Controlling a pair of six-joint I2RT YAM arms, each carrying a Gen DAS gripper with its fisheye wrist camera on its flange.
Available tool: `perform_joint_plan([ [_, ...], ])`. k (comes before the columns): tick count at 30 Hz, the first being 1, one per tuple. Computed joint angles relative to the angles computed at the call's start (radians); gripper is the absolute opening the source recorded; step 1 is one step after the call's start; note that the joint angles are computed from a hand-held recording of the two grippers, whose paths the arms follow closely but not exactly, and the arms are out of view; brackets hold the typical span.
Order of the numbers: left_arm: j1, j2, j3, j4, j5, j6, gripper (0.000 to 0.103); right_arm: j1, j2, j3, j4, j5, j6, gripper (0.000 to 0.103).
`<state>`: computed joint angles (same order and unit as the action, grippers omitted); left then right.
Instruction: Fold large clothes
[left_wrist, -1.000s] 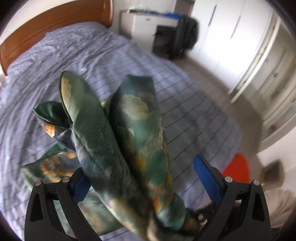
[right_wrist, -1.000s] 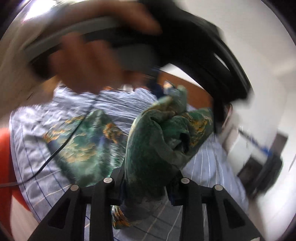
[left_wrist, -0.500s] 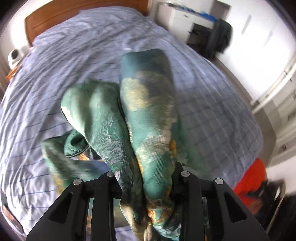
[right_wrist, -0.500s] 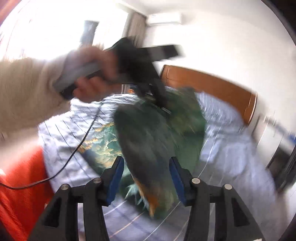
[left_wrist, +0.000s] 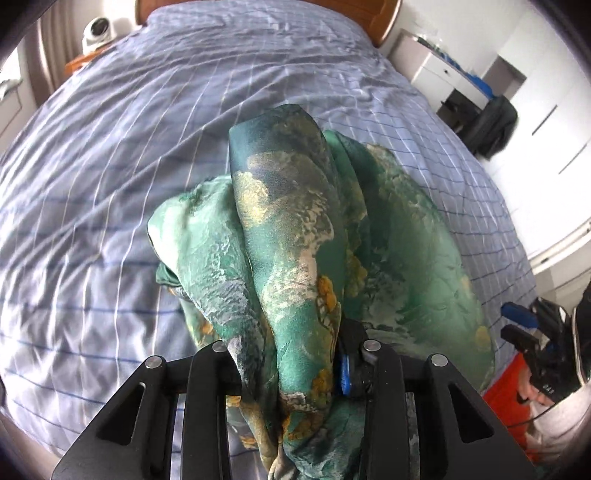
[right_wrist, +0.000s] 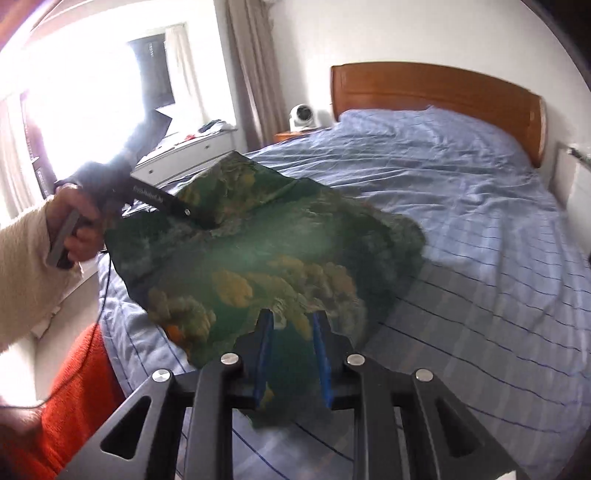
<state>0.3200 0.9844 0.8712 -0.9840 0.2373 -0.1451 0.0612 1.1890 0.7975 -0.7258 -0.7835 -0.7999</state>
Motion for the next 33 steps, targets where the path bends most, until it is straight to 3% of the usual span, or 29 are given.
perform_joint_plan([
  [4,0.055,-0.023,-0.080,0.032,0.044,0.025,0.036,0.150,0.036,-0.024,0.065,0.058,0.081,0.023],
  [8,0.176,0.013,-0.177,0.084,0.164,0.076,0.040,0.233,0.212,-0.002,0.066,0.188,0.116,0.020],
  [12,0.282,0.032,-0.250,0.146,0.282,0.102,0.042,0.209,0.286,-0.002,0.084,0.168,0.119,0.014],
  [18,0.320,0.057,-0.282,0.194,0.321,0.125,0.044,0.207,0.275,-0.032,0.119,0.162,0.154,0.012],
  [25,0.373,0.056,-0.308,0.197,0.358,0.175,0.045,0.204,0.328,0.186,-0.110,0.110,0.212,0.016],
  [28,0.396,0.060,-0.324,0.205,0.383,0.192,0.046,0.263,0.372,0.293,-0.106,0.126,0.296,0.018],
  [33,0.430,0.057,-0.338,0.201,0.404,0.227,0.046,0.462,0.537,0.497,-0.024,0.253,0.433,0.018],
])
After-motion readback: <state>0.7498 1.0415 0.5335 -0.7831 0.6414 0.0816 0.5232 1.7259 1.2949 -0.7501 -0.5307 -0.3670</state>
